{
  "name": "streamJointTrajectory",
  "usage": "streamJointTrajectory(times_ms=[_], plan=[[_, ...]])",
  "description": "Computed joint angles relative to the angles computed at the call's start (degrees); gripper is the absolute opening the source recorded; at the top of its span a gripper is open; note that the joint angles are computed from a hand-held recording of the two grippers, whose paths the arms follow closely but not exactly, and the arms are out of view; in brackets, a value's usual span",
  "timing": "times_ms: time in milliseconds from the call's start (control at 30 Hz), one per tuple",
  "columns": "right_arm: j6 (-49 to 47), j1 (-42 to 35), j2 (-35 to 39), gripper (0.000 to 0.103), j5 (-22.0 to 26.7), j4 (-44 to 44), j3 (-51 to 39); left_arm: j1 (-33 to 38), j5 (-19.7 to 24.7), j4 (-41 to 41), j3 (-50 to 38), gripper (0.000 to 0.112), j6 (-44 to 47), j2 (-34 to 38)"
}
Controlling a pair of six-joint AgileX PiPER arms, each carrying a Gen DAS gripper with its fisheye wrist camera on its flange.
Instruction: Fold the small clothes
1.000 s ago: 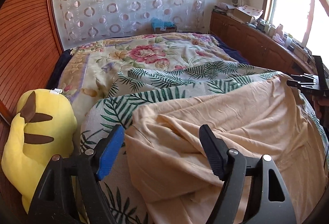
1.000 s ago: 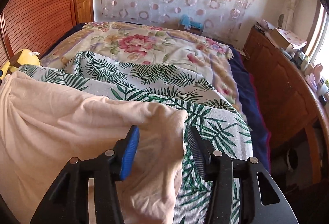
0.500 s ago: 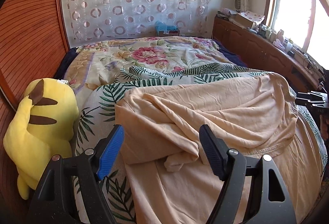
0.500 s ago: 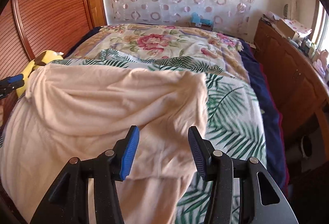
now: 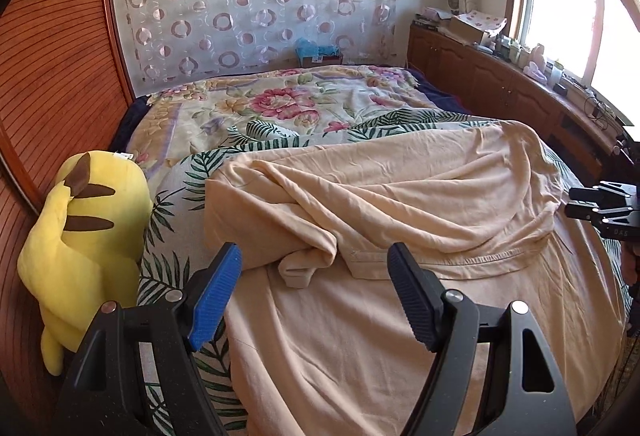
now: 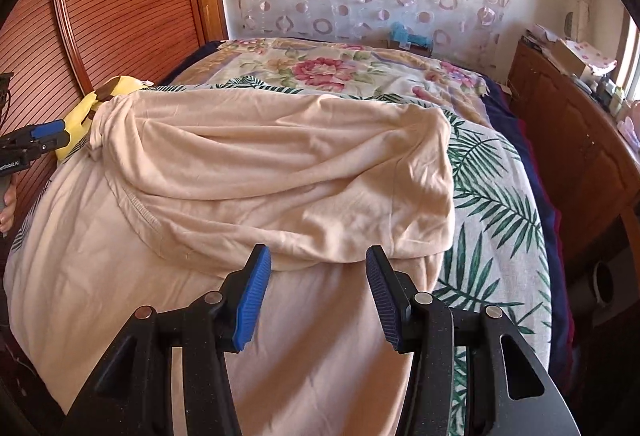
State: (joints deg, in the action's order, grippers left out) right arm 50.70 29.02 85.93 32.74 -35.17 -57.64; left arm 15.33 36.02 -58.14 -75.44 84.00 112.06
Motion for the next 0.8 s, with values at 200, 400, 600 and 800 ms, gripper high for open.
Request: streamJointTrajectory(times_ms=[200,400,600,800], plan=[[-3.64,-1.92,4.29,0.051,-1.85,3.68,-2.06,-0.92,5.74,4.23,-6.62,0.076,-6.30,3.76],[0.71,-1.49,5.11,0.051,-1.85,-1.91,-1.36,-2.88,9.18,8.17,-17.30,0.066,-17.10,9.25],[8.61,1.38,6.72,0.053,-1.59,-8.12,-1.12,-6.17,10.38,20.44,-31.15,0.050,-35.39,18.49],[9.09,1.53,6.70,0.054,-1.56,-8.62,-0.93,-5.63,14.26,22.12,-39.71,0.036,-41.68,25.74]])
